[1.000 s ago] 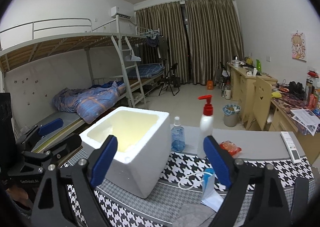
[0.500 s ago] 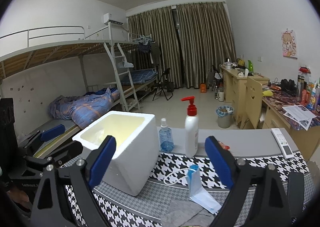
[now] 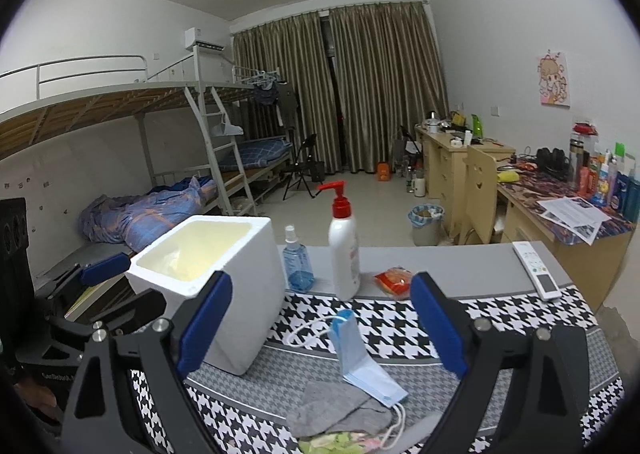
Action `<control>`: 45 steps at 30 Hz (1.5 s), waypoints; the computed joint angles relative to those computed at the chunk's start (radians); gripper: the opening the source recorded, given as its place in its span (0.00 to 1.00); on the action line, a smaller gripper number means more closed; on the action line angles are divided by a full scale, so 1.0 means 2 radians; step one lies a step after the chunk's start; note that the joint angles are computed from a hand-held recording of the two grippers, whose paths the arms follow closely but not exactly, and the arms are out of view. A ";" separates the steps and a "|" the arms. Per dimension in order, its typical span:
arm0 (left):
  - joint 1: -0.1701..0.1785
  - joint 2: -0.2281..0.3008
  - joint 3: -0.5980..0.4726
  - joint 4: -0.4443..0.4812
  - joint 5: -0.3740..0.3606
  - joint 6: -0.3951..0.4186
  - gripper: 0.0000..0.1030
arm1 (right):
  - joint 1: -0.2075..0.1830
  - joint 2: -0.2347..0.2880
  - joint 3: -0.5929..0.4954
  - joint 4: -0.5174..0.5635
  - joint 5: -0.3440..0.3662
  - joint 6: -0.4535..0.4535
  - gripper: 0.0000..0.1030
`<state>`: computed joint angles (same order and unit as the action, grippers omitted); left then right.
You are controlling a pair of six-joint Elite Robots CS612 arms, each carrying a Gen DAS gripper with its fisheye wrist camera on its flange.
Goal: Organize soft objects
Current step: 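Approach the grey cloth and green bag with both tools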
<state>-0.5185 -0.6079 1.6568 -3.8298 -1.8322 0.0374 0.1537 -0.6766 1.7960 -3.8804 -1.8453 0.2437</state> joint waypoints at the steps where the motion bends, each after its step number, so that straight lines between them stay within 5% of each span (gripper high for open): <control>1: -0.001 0.000 0.000 0.001 -0.002 0.001 0.99 | 0.000 0.000 0.001 0.000 -0.001 0.001 0.90; 45: -0.021 0.012 -0.003 0.070 -0.034 0.035 0.99 | -0.011 0.002 0.045 0.013 -0.043 0.042 0.91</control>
